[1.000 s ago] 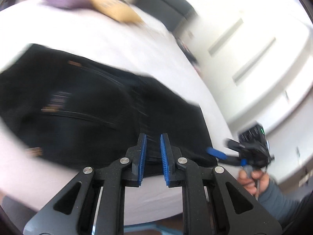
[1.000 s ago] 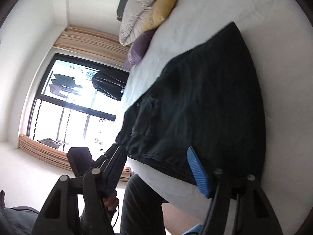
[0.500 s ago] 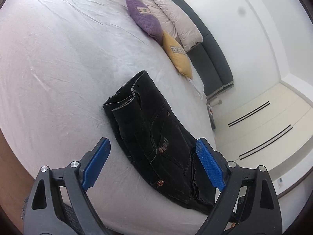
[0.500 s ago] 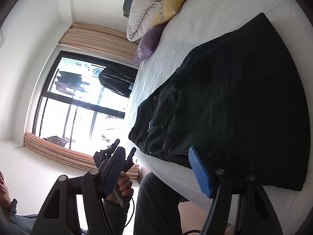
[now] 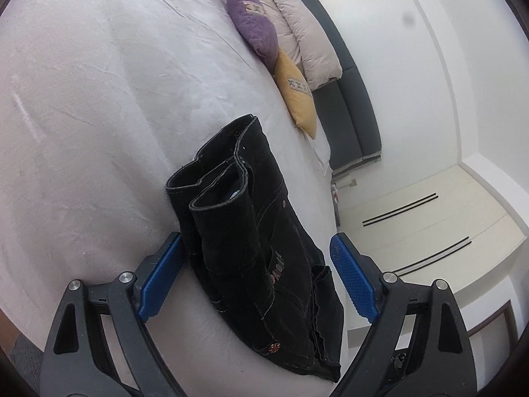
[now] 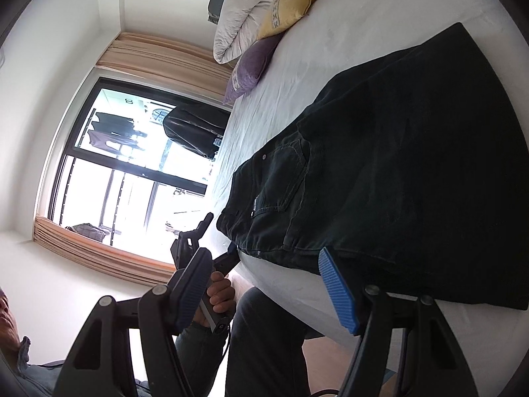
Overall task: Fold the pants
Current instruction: 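Grasp the end of the folded black jeans with the left tool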
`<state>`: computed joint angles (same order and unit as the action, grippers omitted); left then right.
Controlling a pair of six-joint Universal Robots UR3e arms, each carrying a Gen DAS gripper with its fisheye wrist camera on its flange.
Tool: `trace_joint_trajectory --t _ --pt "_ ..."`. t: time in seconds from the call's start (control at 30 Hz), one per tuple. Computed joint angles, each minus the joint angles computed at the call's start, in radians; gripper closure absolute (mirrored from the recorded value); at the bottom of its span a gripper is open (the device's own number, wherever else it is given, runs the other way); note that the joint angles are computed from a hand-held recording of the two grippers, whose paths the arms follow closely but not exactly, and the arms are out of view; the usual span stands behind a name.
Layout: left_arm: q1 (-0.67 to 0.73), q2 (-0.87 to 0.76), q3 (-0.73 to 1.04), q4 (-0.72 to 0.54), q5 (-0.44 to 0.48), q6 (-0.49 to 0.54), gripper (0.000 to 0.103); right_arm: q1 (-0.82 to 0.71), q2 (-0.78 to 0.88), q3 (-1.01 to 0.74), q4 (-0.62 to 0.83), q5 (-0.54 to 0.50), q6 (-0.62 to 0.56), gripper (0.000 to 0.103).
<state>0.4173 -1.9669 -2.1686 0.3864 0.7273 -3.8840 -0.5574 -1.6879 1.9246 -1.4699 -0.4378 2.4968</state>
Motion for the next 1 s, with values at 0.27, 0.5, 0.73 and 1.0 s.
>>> trace_joint_trajectory --t 0.27,0.5,0.73,1.0 --pt "0.020 -0.013 0.027 -0.075 -0.041 -0.004 0.072 0.019 0.015 -0.019 -0.013 0.015 0.012 0.033" --pt "0.039 -0.118 0.019 0.094 -0.076 -0.138 0.093 0.008 0.011 0.002 -0.052 0.012 0.047 0.033" --pt "0.016 -0.139 0.049 0.118 -0.042 -0.180 0.095 0.105 0.144 0.018 -0.531 -0.038 0.417 0.033" --pt "0.003 -0.076 0.042 0.040 -0.010 -0.138 0.096 0.226 0.370 -0.053 -0.753 -0.120 0.546 0.035"
